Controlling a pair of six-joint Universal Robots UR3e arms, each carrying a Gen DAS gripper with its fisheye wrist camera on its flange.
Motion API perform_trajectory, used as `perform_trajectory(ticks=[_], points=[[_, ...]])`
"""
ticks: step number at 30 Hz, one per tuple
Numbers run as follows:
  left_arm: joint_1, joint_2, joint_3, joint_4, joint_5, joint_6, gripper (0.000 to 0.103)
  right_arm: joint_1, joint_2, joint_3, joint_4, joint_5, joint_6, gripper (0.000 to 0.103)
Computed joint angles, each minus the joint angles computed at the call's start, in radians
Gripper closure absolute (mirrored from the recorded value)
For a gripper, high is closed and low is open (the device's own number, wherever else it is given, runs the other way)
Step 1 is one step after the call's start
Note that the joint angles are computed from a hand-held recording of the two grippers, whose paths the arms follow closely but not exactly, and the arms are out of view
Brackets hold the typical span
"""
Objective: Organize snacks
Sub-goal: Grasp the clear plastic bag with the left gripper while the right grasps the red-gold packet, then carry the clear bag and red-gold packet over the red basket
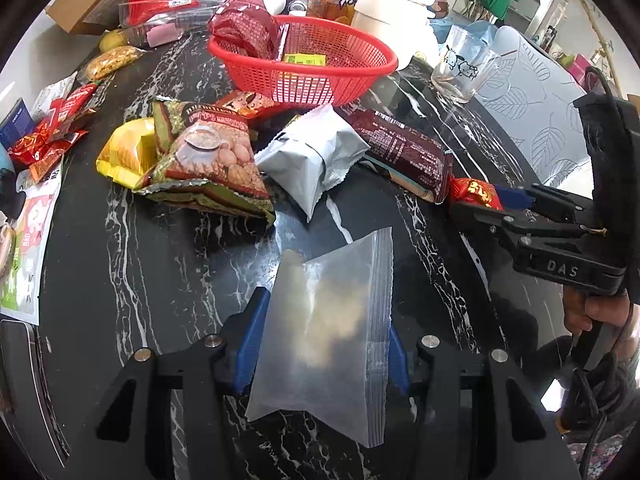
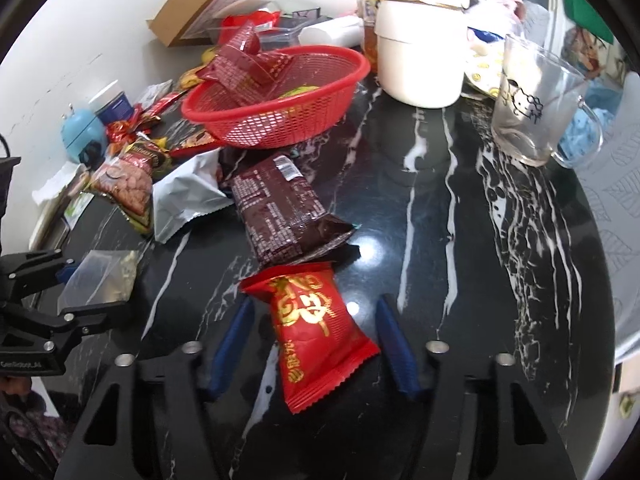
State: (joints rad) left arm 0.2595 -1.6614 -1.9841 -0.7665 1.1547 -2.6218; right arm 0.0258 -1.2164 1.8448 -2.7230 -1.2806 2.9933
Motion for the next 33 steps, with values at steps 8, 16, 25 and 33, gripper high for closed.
perform_trajectory(ticks=[8, 16, 25, 33], points=[[0.019, 0.029, -0.063, 0.066, -0.012, -0.006, 0.063, -0.020, -0.037, 0.065, -0.025, 0.053, 0.011, 0.067], [0.069, 0.104, -0.116, 0.034, -0.054, 0.032, 0.065, -0.002, -0.095, 0.126, -0.026, 0.051, 0.027, 0.067], [0.135, 0.215, -0.164, -0.038, -0.126, 0.080, 0.065, 0.038, -0.174, 0.225, -0.077, 0.063, 0.081, 0.067], [0.179, 0.319, -0.208, -0.109, -0.186, 0.135, 0.065, 0.067, -0.253, 0.309, -0.109, 0.060, 0.118, 0.067]])
